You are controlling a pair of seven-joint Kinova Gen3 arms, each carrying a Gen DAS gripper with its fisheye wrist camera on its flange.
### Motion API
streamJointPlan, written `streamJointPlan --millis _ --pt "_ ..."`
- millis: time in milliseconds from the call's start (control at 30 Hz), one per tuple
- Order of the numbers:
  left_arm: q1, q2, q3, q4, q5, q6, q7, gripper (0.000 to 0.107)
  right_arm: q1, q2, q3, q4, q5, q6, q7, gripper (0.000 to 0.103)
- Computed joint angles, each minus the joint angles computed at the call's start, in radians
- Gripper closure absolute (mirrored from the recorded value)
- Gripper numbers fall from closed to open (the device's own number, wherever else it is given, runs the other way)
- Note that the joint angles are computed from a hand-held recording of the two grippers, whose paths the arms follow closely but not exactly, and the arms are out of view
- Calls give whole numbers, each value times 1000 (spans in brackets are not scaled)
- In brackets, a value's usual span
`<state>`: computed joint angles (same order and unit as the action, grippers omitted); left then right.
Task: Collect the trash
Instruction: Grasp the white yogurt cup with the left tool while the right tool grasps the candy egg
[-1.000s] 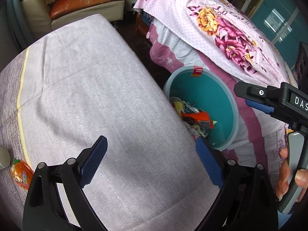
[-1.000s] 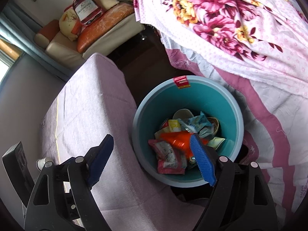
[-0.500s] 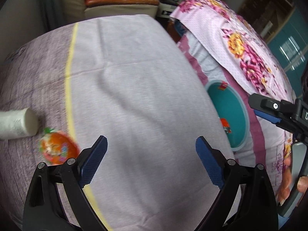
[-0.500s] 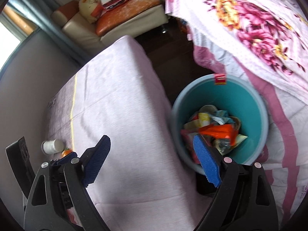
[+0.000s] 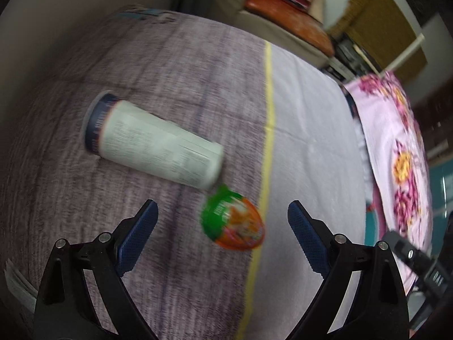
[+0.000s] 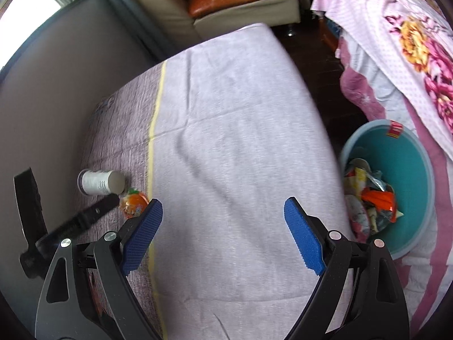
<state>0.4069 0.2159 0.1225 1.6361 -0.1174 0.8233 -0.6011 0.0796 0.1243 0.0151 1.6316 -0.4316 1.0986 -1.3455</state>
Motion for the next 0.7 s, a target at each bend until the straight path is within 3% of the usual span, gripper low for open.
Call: streamJointPlan --millis 133,333,600,700 --pt "-56 -10 -31 31 51 -35 55 15 -36 12 -20 -7 21 -14 -29 19" --pt "-43 35 -57 -27 -55 11 157 15 -79 47 -39 -36 54 -21 -75 19" --pt "-50 34 -59 -7 -109 14 101 13 -124 80 -72 -54 72 -29 -67 19" --pt "-93 -16 -48 64 -71 -30 17 13 -163 85 -101 -40 80 -64 -32 19"
